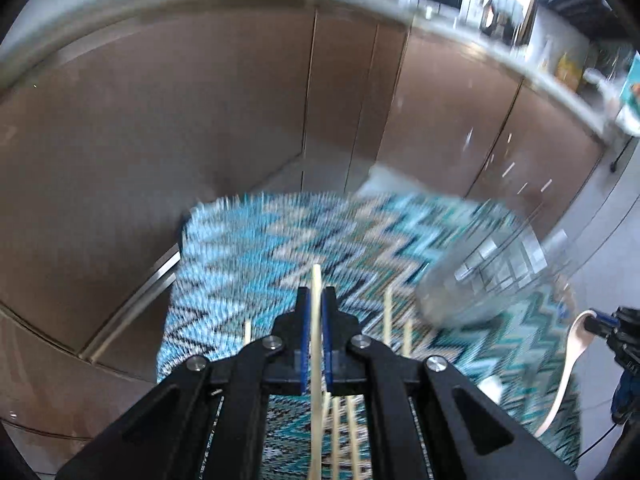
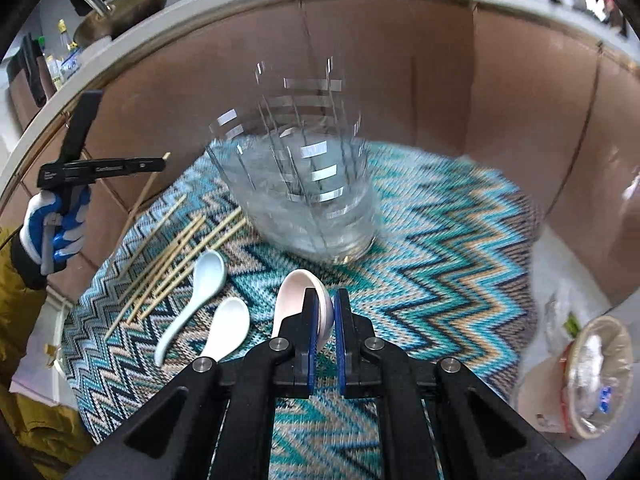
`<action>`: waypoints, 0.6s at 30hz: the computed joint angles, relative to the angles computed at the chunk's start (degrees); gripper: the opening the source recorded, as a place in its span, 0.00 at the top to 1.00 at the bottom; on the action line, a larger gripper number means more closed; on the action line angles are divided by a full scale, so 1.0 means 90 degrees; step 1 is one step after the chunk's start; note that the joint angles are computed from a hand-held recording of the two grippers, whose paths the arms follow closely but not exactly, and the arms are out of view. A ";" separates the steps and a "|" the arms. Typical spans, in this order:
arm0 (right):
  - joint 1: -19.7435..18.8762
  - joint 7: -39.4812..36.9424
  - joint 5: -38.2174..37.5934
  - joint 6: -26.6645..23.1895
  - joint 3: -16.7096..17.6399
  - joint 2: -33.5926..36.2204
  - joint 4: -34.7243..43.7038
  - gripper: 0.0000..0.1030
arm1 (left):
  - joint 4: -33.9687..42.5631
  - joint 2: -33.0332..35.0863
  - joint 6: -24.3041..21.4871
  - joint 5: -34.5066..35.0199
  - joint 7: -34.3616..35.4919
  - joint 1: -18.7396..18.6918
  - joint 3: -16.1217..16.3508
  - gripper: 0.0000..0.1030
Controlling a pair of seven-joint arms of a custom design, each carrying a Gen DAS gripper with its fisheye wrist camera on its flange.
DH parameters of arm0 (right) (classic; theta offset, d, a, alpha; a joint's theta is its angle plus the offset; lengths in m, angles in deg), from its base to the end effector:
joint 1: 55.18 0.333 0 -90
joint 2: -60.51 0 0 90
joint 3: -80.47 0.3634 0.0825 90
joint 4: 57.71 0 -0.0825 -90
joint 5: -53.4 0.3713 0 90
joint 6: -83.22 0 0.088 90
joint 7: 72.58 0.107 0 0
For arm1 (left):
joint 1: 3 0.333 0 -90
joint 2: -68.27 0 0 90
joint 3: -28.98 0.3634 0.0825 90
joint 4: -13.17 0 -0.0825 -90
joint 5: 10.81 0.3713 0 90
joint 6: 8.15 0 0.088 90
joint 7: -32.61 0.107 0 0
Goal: Organize utensils
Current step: 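Lift both utensils into the wire holder and open both tools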
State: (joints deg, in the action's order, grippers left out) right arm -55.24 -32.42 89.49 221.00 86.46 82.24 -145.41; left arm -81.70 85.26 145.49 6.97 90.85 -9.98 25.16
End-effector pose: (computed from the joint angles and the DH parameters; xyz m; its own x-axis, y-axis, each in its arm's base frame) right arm 0.7142 0.0646 0.5445 0.5895 -0.7973 -0.1298 -0.6526 -0.3754 -0.6582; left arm 0.6837 -0.1334 0.5728 0.1068 -0.9884 0.1076 -0.7202 -0.1515 -0.6770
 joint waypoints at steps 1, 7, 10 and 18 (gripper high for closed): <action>0.0004 -0.0023 0.0043 0.0149 0.0002 -0.0119 -0.0102 0.93 | -0.0034 -0.0108 0.0170 0.0188 -0.0227 -0.0099 0.0091 0.96; 0.0250 -0.0115 0.0482 0.1709 0.0057 -0.0843 -0.0541 0.93 | 0.0185 -0.0403 0.1262 0.1537 -0.2028 -0.0621 0.0575 0.95; 0.0510 0.0019 0.0466 0.2793 0.0079 -0.0926 -0.0597 0.93 | 0.0710 -0.0212 0.1863 0.2828 -0.3852 -0.1073 0.1143 0.95; 0.1961 0.1908 -0.1173 0.5274 -0.1184 -0.0156 -0.0160 0.93 | 0.2606 0.0902 0.1512 0.5722 -0.7611 -0.2129 0.2396 0.95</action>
State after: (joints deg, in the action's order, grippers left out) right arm -37.59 -15.25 78.93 268.46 75.80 80.83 -146.86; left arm -58.25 93.38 159.09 58.47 22.35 -29.14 46.72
